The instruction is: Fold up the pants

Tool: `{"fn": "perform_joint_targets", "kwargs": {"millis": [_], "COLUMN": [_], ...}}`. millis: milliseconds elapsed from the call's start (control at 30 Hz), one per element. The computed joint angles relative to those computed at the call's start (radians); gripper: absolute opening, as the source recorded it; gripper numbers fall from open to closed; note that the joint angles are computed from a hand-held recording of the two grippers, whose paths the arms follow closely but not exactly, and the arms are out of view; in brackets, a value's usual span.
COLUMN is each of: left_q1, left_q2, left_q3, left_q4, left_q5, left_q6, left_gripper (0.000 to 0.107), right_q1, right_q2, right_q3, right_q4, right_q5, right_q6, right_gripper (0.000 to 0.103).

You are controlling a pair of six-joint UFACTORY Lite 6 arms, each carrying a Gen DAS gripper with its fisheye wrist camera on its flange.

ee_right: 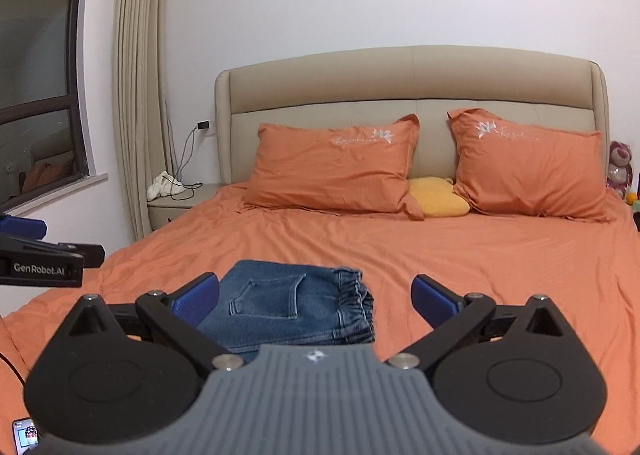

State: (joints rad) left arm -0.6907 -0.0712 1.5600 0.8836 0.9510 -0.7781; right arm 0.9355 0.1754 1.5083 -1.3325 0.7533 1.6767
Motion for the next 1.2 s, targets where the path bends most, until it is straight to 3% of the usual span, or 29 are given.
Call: {"fn": "perform_joint_targets", "kwargs": {"millis": [400,533,1200], "left_q1": [-0.014,-0.025,-0.044], "left_q2": [-0.014,-0.021,-0.025], "left_q3": [-0.19,-0.2,-0.179], "left_q4": [-0.126,-0.127,-0.117], "left_q5": [-0.027,-0.024,0.003], "left_q6": [-0.012,-0.03,-0.049], "left_gripper": [0.1,0.1,0.1], "right_q1": [0.01,-0.008,0.0], "right_q2": [0.079,0.095,0.058], "right_q3": [-0.078,-0.05,-0.045], "right_q4": [0.056,0.093,0.102], "right_q5": [-0.01,-0.05,-0.036], "right_q6": [0.029,0.003,-0.053], "right_gripper": [0.098,0.098,0.098]}}
